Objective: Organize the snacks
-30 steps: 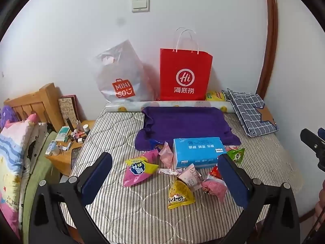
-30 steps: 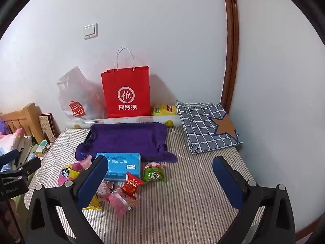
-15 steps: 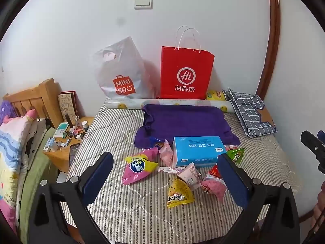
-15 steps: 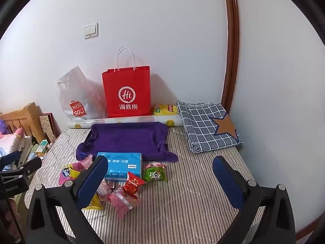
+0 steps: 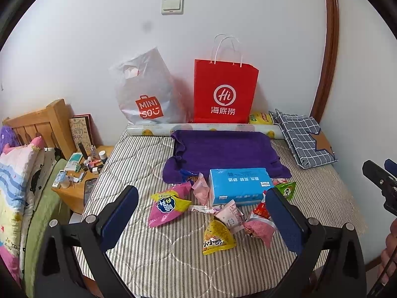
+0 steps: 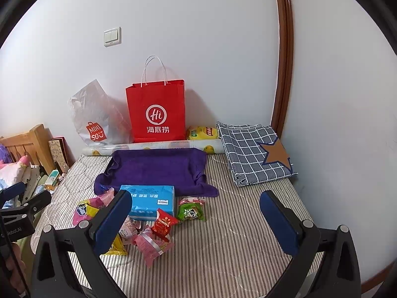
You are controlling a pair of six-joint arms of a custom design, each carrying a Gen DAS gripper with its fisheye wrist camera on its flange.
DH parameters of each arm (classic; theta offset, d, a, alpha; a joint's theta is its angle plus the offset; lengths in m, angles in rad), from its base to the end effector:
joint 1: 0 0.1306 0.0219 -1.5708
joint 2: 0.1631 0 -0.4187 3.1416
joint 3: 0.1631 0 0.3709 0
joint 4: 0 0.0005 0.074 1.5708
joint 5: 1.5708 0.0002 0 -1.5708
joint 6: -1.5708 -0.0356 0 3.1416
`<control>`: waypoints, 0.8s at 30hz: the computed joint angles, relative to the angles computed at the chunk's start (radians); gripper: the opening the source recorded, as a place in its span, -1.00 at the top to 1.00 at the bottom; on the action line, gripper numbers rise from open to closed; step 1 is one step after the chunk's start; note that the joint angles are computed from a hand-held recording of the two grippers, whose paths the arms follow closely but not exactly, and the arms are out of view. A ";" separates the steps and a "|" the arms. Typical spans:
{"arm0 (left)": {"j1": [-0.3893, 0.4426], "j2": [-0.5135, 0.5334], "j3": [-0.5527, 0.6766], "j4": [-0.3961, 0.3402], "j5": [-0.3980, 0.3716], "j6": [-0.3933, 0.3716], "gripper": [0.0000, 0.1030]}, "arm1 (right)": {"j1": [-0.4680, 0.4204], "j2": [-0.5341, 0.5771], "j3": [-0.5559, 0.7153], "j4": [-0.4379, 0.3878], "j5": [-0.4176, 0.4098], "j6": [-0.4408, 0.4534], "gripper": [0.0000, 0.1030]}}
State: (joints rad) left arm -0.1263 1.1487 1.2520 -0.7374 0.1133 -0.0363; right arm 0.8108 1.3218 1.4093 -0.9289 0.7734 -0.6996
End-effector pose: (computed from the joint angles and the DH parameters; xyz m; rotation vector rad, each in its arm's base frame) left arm 0.3681 -0.0513 0.5086 0.2421 2.1924 -0.1751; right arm 0.3088 0.2881 0.5059 0.2102 2.1240 -0.0734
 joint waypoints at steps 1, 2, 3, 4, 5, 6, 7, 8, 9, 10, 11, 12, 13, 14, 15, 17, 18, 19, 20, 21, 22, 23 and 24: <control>-0.001 -0.001 0.000 0.001 -0.001 0.000 -0.97 | 0.001 0.002 0.007 -0.007 0.002 -0.001 -1.00; -0.003 -0.002 -0.002 0.002 -0.001 0.001 -0.97 | 0.001 0.002 0.006 -0.006 0.004 0.000 -1.00; -0.003 -0.003 -0.001 0.002 -0.001 0.001 -0.97 | 0.002 0.001 0.005 -0.005 0.004 0.000 -1.00; -0.004 -0.004 -0.001 0.002 -0.002 0.001 -0.97 | 0.001 0.000 0.006 -0.006 0.003 0.000 -1.00; -0.003 -0.005 -0.003 0.003 -0.001 0.001 -0.97 | 0.001 0.000 0.006 -0.005 0.003 -0.001 -1.00; -0.003 -0.005 -0.002 0.003 -0.001 0.000 -0.97 | 0.001 -0.002 0.004 -0.004 0.003 0.000 -1.00; -0.004 -0.005 -0.001 0.002 -0.002 0.000 -0.97 | 0.001 -0.001 0.004 -0.005 0.003 0.001 -1.00; -0.003 -0.005 -0.002 0.003 -0.002 0.000 -0.97 | 0.002 -0.001 0.004 -0.006 0.005 -0.001 -1.00; -0.004 -0.006 -0.002 0.003 -0.002 0.000 -0.97 | 0.002 -0.003 0.002 -0.005 0.006 -0.002 -1.00; -0.004 -0.006 -0.002 0.004 -0.002 0.001 -0.97 | 0.002 -0.001 0.005 -0.006 0.006 -0.003 -1.00; -0.005 -0.007 -0.002 0.005 -0.002 0.002 -0.97 | 0.000 -0.003 0.003 -0.004 0.004 -0.003 -1.00; -0.005 -0.008 -0.002 0.005 -0.002 0.002 -0.97 | 0.004 0.001 0.007 -0.010 0.008 -0.005 -1.00; -0.004 -0.009 -0.003 0.006 0.000 0.001 -0.97 | 0.004 0.000 0.007 -0.011 0.008 -0.007 -1.00; -0.003 -0.009 -0.003 0.006 0.001 0.000 -0.97 | 0.004 0.000 0.005 -0.009 0.010 -0.004 -1.00; -0.004 -0.009 -0.003 0.006 0.000 0.001 -0.97 | 0.004 -0.001 0.003 -0.007 0.010 -0.002 -1.00; -0.003 -0.009 -0.002 0.005 -0.001 -0.001 -0.97 | 0.001 -0.002 0.002 -0.003 0.004 0.001 -1.00; -0.003 -0.009 -0.003 0.004 -0.001 -0.002 -0.97 | 0.001 -0.002 0.003 -0.006 0.003 -0.002 -1.00; -0.003 -0.009 -0.002 0.004 -0.002 -0.003 -0.97 | 0.003 -0.001 0.004 -0.011 0.005 -0.006 -1.00; -0.002 -0.010 -0.003 0.004 -0.001 -0.004 -0.97 | 0.003 -0.001 0.006 -0.014 0.005 -0.009 -1.00; 0.000 -0.010 -0.003 0.004 0.000 -0.004 -0.97 | 0.003 0.000 0.009 -0.016 0.004 -0.011 -1.00; 0.000 -0.009 -0.002 0.004 0.001 -0.005 -0.97 | 0.003 0.001 0.011 -0.020 0.003 -0.014 -1.00; 0.000 -0.009 -0.002 0.004 0.001 -0.004 -0.97 | 0.003 0.002 0.012 -0.020 0.002 -0.014 -1.00; 0.000 -0.009 -0.002 0.005 0.002 -0.004 -0.97 | 0.002 0.003 0.015 -0.020 -0.001 -0.014 -1.00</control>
State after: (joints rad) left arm -0.1259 1.1399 1.2501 -0.7325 0.1150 -0.0407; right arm 0.8123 1.3246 1.4238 -0.9491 0.7728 -0.7133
